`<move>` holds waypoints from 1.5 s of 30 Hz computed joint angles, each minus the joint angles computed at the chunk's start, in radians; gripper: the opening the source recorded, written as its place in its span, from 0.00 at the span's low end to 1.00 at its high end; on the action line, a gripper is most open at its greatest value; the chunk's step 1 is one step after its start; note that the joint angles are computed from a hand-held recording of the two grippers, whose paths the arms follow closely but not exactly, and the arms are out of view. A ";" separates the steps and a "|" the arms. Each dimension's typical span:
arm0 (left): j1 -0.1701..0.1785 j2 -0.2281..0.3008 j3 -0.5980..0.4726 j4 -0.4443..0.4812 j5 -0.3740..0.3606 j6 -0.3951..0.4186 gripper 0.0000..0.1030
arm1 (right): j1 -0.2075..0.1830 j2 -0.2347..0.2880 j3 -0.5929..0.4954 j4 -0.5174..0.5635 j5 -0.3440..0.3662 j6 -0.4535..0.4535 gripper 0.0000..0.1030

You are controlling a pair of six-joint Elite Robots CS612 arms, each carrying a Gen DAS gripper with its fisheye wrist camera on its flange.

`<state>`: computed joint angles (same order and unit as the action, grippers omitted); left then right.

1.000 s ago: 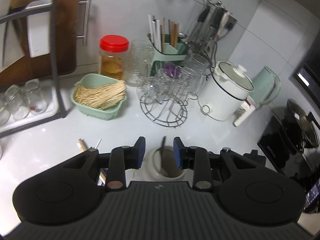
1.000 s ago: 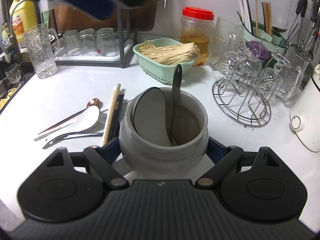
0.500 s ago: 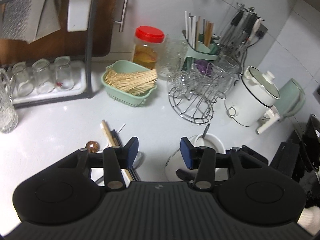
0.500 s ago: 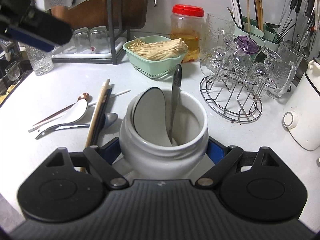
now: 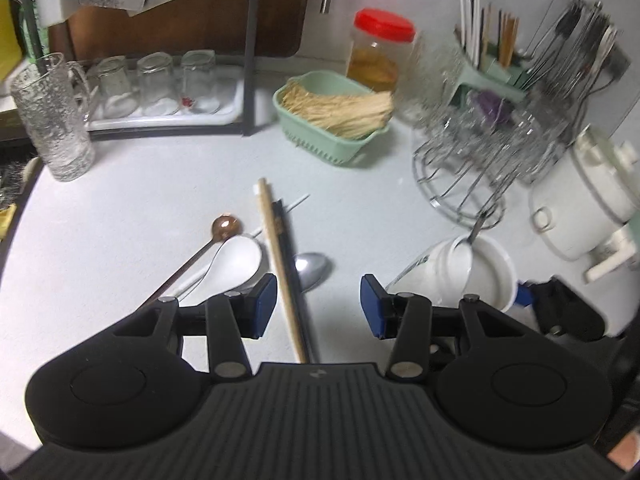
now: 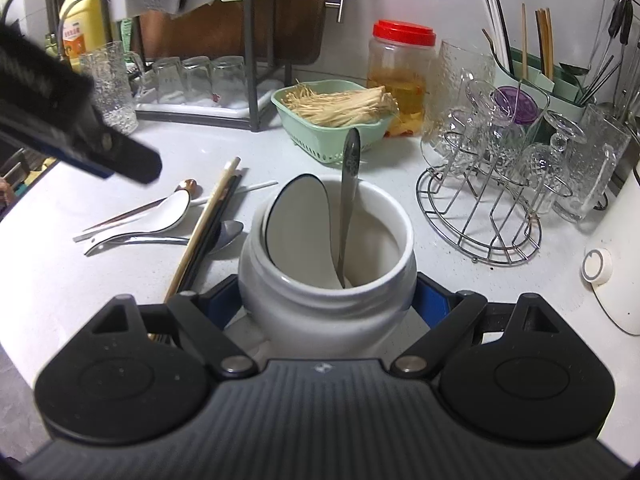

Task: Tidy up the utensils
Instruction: 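Move the left tool back toward the chopsticks and spoons, then lower the left tool onto the second white ceramic spoon and close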

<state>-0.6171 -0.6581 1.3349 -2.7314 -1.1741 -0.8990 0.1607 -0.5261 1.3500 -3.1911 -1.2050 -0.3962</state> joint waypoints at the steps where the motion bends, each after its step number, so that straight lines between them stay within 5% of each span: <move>1: -0.003 0.001 -0.004 0.025 0.008 -0.013 0.50 | -0.002 0.001 0.000 -0.002 0.008 -0.005 0.89; 11: 0.007 0.012 0.012 0.068 -0.002 -0.037 0.49 | -0.011 -0.001 0.000 0.016 0.047 -0.047 0.88; 23: 0.068 0.075 -0.013 -0.054 -0.057 0.272 0.49 | 0.017 -0.010 0.023 -0.029 -0.071 0.056 0.89; 34: 0.075 0.129 -0.054 -0.106 -0.046 0.491 0.49 | 0.036 -0.018 0.027 -0.019 -0.156 0.108 0.89; 45: 0.078 0.145 -0.083 -0.083 -0.026 0.508 0.40 | 0.042 -0.018 0.025 -0.017 -0.178 0.116 0.89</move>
<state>-0.5391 -0.5134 1.2523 -2.8141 -1.2000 -0.3908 0.2025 -0.5442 1.3748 -3.2078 -1.3834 -0.2798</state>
